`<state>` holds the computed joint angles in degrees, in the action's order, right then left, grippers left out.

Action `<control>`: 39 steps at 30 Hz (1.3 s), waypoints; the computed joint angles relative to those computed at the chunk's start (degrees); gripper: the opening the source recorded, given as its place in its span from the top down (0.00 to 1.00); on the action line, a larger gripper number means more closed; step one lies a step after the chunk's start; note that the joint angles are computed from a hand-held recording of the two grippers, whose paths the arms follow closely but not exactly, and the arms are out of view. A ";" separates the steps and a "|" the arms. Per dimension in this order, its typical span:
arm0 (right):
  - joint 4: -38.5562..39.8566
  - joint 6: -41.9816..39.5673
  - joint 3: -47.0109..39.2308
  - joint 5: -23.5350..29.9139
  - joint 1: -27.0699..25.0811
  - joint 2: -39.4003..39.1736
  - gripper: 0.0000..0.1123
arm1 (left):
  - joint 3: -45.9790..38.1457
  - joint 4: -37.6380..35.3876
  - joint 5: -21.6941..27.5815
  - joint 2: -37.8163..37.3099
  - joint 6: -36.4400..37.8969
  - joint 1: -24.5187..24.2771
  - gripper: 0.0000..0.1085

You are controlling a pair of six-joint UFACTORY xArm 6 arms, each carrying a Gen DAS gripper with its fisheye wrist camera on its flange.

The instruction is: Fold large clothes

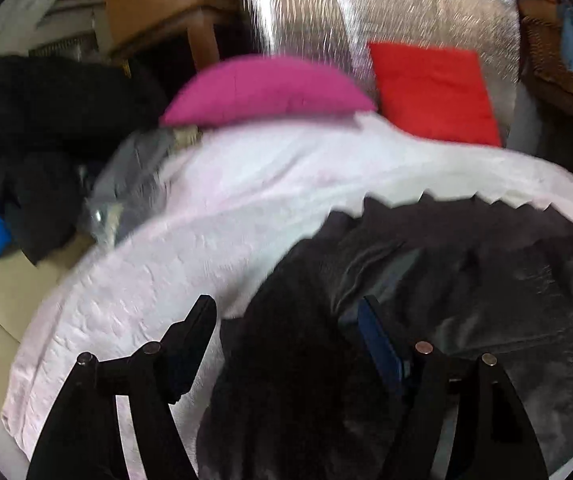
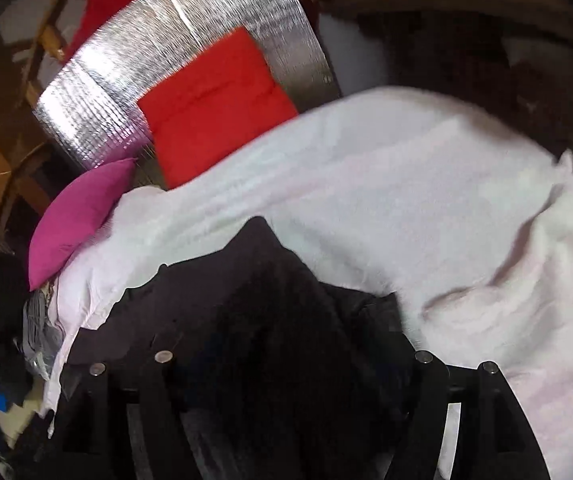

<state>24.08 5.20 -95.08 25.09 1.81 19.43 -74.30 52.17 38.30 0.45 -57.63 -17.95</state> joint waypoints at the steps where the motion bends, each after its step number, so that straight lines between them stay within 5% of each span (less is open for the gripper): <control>1: 1.60 -1.94 1.95 -0.80 -0.06 -1.50 0.36 | 0.54 0.99 -0.30 -0.84 -0.79 -0.35 0.31; 15: 18.69 -19.33 18.99 1.47 0.30 -15.47 0.41 | 4.68 2.99 -0.09 -6.44 -3.46 -3.91 0.31; 28: 9.94 -12.31 14.89 8.79 -0.41 -9.57 0.40 | 3.65 3.85 1.33 -4.52 -3.45 -5.96 0.31; 35: 15.70 -15.76 16.41 9.28 -1.36 -11.73 0.40 | 4.12 3.27 2.06 -4.66 -2.81 -6.33 0.31; 39: 17.37 -17.78 19.77 7.51 -0.86 -15.56 0.40 | 5.98 -2.95 0.47 -5.38 1.78 -6.45 0.31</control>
<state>41.46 -12.58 -75.31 32.60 0.95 3.87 -68.32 49.22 38.77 -4.93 -55.85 -24.40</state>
